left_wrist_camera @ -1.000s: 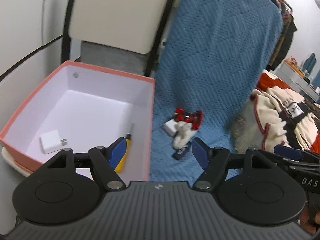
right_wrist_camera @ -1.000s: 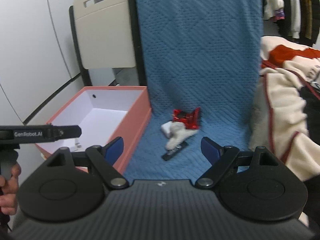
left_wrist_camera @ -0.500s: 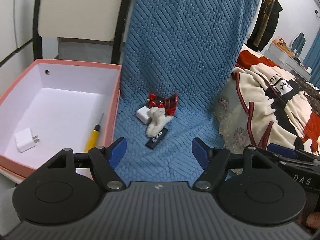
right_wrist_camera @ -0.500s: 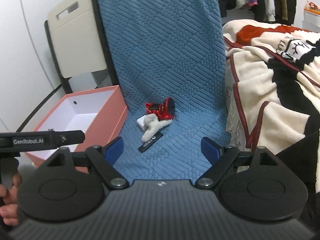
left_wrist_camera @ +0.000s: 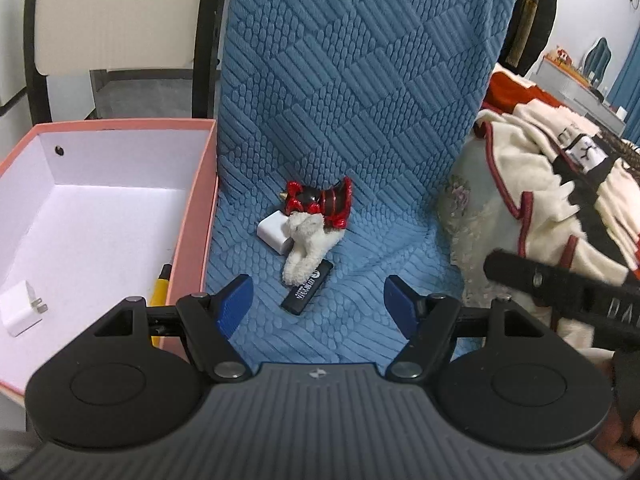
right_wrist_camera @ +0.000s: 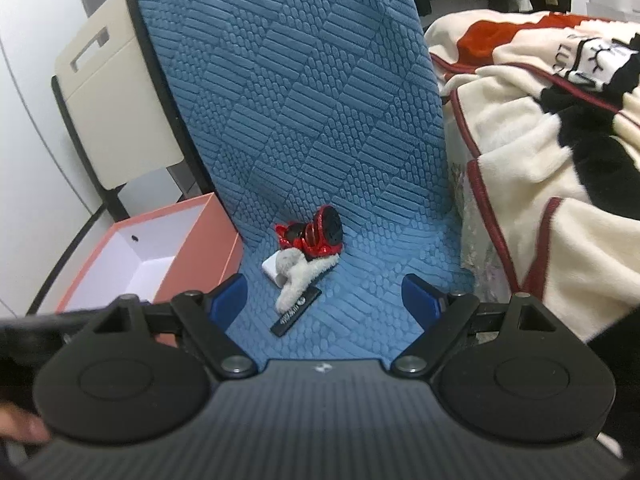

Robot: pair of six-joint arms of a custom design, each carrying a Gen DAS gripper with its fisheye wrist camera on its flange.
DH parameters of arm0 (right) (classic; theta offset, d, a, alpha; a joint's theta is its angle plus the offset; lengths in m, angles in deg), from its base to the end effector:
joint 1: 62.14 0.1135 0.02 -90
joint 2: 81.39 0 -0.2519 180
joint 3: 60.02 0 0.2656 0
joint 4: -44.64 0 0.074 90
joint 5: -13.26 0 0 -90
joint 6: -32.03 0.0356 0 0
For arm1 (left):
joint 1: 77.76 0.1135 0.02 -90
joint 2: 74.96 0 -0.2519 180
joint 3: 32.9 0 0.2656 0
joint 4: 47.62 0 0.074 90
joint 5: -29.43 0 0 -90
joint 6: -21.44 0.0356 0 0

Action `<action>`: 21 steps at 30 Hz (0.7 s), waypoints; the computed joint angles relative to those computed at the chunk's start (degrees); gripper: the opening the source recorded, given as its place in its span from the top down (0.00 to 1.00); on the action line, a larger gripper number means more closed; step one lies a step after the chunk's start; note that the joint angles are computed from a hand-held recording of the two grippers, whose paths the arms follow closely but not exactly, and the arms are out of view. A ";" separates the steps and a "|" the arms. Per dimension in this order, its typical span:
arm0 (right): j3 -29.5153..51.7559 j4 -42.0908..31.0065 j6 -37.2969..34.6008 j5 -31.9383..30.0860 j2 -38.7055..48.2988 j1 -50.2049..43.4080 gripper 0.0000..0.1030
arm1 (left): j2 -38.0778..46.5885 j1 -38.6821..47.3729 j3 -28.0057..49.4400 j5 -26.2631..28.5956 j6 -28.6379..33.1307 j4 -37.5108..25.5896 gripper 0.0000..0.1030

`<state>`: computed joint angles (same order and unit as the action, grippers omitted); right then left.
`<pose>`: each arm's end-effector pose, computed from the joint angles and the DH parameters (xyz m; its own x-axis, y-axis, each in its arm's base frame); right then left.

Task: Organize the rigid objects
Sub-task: 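Lower both tools toward the white plush toy and red-black figure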

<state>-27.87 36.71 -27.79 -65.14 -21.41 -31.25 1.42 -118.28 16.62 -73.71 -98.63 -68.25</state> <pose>0.1901 0.1054 0.1440 -0.6159 0.2054 -0.7606 -0.0616 0.9499 0.3064 0.2113 -0.1700 0.1582 -0.7435 -0.0064 -0.6687 0.1657 0.9670 -0.1935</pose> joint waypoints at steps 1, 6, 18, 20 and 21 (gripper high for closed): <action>0.55 1.90 0.05 -0.58 2.45 -0.58 0.17 | 1.55 0.54 0.49 0.48 0.23 0.70 0.26; 2.93 9.87 -1.12 -4.01 12.08 -2.84 0.17 | 7.74 2.88 2.96 2.83 2.22 3.98 0.26; 14.54 18.23 -1.82 -17.20 32.25 -11.82 0.17 | 25.00 10.59 13.90 11.55 3.02 7.90 0.31; 18.32 18.21 -0.90 -19.83 36.85 -13.44 0.17 | 27.63 11.91 16.04 13.52 2.66 7.90 0.32; 20.32 17.91 -0.18 -21.27 39.08 -14.22 0.17 | 28.92 12.54 17.14 14.63 2.49 7.83 0.35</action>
